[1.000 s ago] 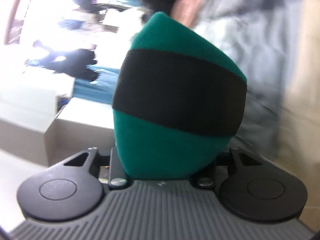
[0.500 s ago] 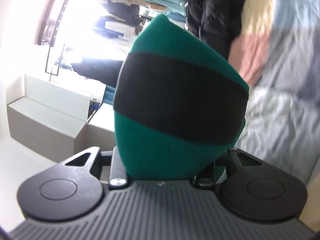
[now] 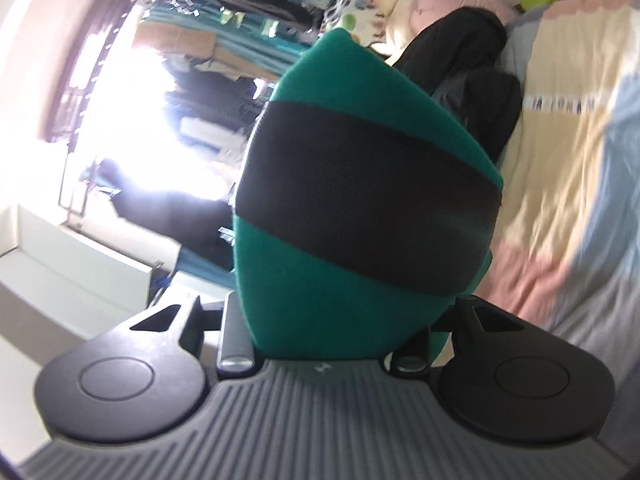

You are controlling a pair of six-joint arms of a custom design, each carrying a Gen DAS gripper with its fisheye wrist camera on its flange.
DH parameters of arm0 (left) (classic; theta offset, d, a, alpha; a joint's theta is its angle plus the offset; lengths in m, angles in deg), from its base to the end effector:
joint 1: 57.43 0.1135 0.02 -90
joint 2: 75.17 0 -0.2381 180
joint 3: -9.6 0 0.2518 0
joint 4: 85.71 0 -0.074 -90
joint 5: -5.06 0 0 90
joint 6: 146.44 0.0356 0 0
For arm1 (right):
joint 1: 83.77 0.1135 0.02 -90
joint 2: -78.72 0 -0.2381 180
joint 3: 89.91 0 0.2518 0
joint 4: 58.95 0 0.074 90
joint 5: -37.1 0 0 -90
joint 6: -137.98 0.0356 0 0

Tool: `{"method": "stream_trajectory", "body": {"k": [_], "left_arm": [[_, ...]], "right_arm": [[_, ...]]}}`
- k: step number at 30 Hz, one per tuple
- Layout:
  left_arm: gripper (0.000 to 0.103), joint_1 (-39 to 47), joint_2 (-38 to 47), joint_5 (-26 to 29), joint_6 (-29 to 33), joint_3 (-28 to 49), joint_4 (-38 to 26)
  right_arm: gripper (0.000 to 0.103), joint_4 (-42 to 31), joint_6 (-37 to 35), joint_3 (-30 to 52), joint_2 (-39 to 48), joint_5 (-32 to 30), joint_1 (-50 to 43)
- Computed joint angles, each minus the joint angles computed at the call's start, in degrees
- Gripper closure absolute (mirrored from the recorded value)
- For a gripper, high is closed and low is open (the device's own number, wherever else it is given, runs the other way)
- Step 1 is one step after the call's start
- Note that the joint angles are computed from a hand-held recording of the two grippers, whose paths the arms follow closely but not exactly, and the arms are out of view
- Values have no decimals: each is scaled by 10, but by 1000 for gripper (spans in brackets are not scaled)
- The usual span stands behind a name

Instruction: Fold large clothes

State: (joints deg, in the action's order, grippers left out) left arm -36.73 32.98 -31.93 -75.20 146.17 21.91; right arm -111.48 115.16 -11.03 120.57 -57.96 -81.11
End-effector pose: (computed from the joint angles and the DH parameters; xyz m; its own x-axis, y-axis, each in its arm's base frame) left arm 0.3696 0.1092 0.3934 -0.7194 -0.4787 -0.5033 0.0991 0.6465 -0.7565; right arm 0.1488 0.0101 0.3947 -0.2244 0.9087 -0.3520 0.1952 0.3958 0.8973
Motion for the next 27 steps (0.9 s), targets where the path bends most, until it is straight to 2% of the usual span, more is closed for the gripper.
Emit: {"method": "stream_trajectory", "body": {"k": [3,6,9,12,15,20,24,27], "left_arm": [[78,-63,49,-41,-35,15,72],[78,-106,92,-68,-46,16,155],[78,-125,117,-77,-20,-14,231],[78,-126,114,-69,24,-85,276],[78,-117,86,-61,75,-188,319],[78,-87,36,-27,109,-374,414],[78,-54,51,10,76,-435,440],[76,-43,58,10,89,-485,477]], "right_arm": [[61,65,-42,-22,52,-71,-91],[61,159,-52,-79,85,-114,-139],[61,248,-47,-161,89,-145,-169],[61,297,-72,-239,73,-152,-175],[61,280,-125,-312,18,-158,-172],[61,236,-120,-424,-118,-163,-175],[61,183,-107,-484,-224,-141,-154],[58,147,-111,-528,-299,-132,-144]]}}
